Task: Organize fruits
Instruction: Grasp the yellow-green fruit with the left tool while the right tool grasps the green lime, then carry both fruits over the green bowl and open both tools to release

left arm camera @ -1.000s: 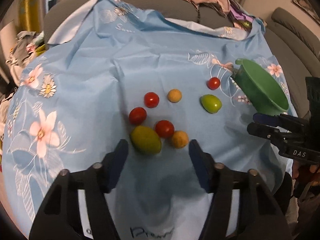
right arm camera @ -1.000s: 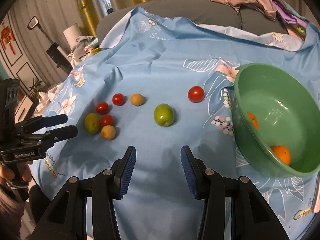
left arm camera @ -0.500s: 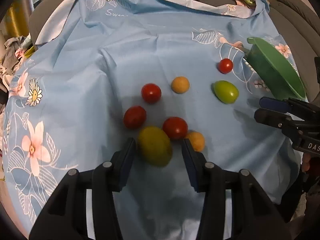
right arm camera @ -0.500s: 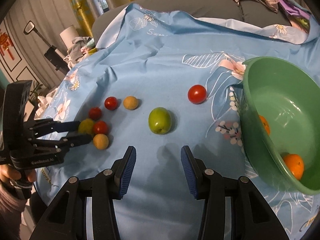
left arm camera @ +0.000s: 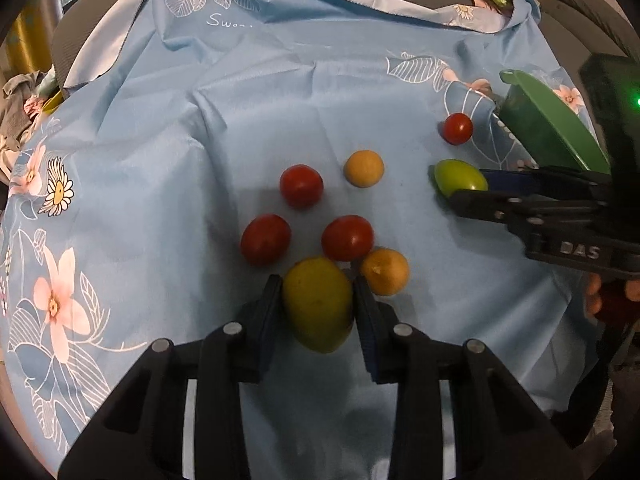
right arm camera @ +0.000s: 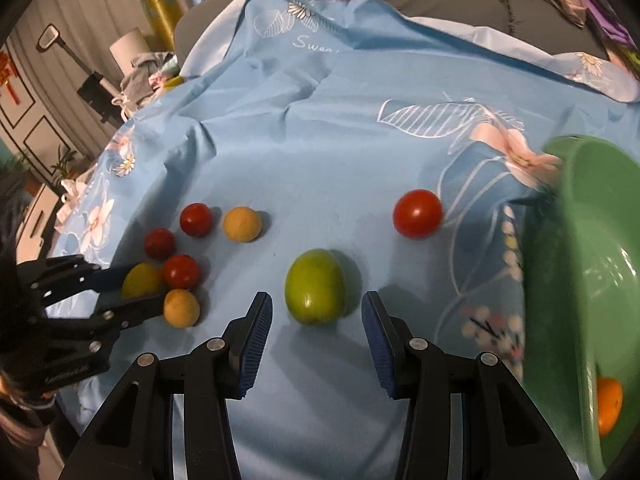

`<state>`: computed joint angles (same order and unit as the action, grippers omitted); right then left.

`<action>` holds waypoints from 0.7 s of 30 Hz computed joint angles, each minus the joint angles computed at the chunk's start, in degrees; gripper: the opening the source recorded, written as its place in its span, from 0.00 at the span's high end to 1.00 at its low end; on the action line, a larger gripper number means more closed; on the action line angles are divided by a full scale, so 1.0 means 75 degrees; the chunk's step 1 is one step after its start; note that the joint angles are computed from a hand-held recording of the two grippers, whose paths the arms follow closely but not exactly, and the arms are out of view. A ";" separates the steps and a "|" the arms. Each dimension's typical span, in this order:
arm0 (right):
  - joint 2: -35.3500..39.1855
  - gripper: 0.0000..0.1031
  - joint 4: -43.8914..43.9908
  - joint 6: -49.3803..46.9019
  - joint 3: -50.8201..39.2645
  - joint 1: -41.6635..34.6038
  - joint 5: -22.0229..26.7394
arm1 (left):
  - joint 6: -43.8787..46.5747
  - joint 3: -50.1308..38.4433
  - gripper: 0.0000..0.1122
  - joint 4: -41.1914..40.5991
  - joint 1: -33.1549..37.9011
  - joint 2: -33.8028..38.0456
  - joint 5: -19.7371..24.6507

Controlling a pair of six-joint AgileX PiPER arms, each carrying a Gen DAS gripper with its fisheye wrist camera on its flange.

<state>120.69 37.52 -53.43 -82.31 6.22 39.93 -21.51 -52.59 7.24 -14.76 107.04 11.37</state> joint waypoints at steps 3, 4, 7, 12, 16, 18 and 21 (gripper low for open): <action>0.0142 0.54 -0.0147 0.0168 -0.0160 0.0073 0.0028 | -0.0403 -0.0002 0.69 0.0248 -0.0062 -0.0023 0.0022; 0.0128 0.55 -0.0151 0.0163 -0.0137 0.0093 -0.0045 | -0.0479 0.0009 0.69 0.0261 -0.0077 -0.0045 0.0039; 0.0127 0.65 -0.0085 0.0045 -0.0109 0.0085 -0.0049 | -0.0802 0.0033 0.69 0.0444 -0.0117 -0.0098 0.0073; -0.0156 0.66 0.0442 -0.0455 0.0257 -0.0086 -0.0017 | -0.2135 0.0195 0.69 0.1591 -0.0265 -0.0424 0.0167; -0.0538 0.66 0.0812 -0.0794 0.0621 -0.0250 0.0084 | -0.3445 0.0366 0.69 0.2746 -0.0528 -0.0852 0.0387; -0.0799 0.66 0.1045 -0.1047 0.0862 -0.0371 0.0121 | -0.4155 0.0409 0.69 0.3394 -0.0698 -0.1023 0.0589; -0.1239 0.65 0.1469 -0.1528 0.1324 -0.0569 0.0045 | -0.4750 0.0448 0.69 0.3873 -0.0939 -0.1288 0.0850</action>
<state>111.39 48.54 -64.89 -72.38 1.95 40.27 -57.13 -49.23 36.29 -21.80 97.38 17.75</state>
